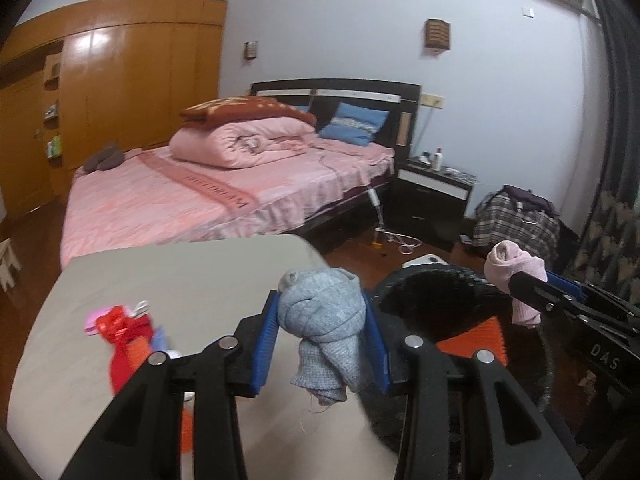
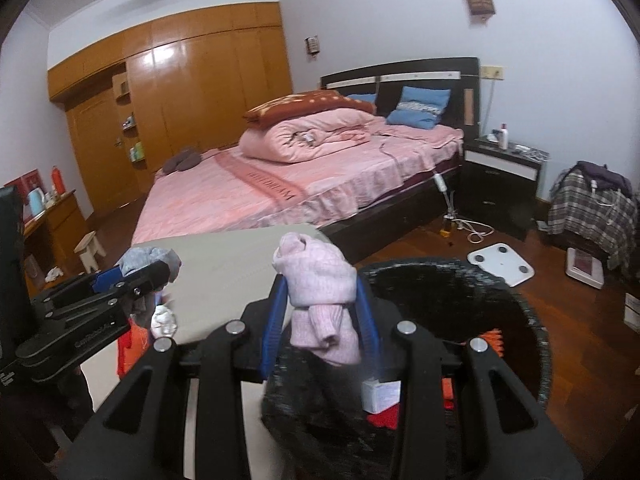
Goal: Collect trash
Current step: 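Carry both socks over the black bin and open both tools to drop them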
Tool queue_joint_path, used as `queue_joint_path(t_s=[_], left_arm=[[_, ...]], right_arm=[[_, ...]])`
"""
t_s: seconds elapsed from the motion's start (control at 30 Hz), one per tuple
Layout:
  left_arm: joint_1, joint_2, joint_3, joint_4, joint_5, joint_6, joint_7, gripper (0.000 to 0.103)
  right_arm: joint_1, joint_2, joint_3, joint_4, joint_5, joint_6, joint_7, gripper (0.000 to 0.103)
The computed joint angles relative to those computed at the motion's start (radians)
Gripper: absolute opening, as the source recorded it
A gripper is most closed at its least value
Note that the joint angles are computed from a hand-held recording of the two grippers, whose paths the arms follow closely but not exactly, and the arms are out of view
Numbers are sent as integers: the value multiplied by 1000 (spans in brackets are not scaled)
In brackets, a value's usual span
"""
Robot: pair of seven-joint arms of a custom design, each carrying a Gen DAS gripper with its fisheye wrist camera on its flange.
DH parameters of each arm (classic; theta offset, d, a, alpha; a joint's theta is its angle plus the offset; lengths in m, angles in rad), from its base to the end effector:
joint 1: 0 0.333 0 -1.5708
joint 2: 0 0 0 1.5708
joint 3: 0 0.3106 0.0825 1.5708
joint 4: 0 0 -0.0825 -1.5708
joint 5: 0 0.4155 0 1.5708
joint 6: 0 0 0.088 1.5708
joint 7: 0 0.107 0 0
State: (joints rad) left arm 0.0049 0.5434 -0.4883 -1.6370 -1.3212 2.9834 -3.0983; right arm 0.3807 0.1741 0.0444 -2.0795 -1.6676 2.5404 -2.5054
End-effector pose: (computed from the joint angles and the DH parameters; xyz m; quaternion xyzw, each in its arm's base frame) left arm 0.6931 -0.2289 0.3529 -0.3778 0.7795 -0.4666 0.1783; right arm 0.5562 0.2645 0.3387 -0.4706 0.7209 -0.3810 0.3373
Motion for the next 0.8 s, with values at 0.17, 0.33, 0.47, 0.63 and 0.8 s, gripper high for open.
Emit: queue_joint_path(t_s=[0.17,0.33,0.47,0.63,0.8], left_arm=[[-9,-9,-21,-8,-24,-24,43,40],[-36,-7,-19,2,-45,-44,74,40],[-71,10,-4,19,-9,-63,45,40],[-91,39,-14,39,37,-72,31,40],[-105,65,-27,53,85,-80,8,40]], right_arm=[[-6,-56,4,-72,8,-46,26,34],[-22,-95,14,-125,24,-76,29,34],[-35,-119,21,-164,35,-96,36,34],[-52,-146,26,-203,42,-111,44,34],[-68,-163,28,-235,43,-118,64,35]])
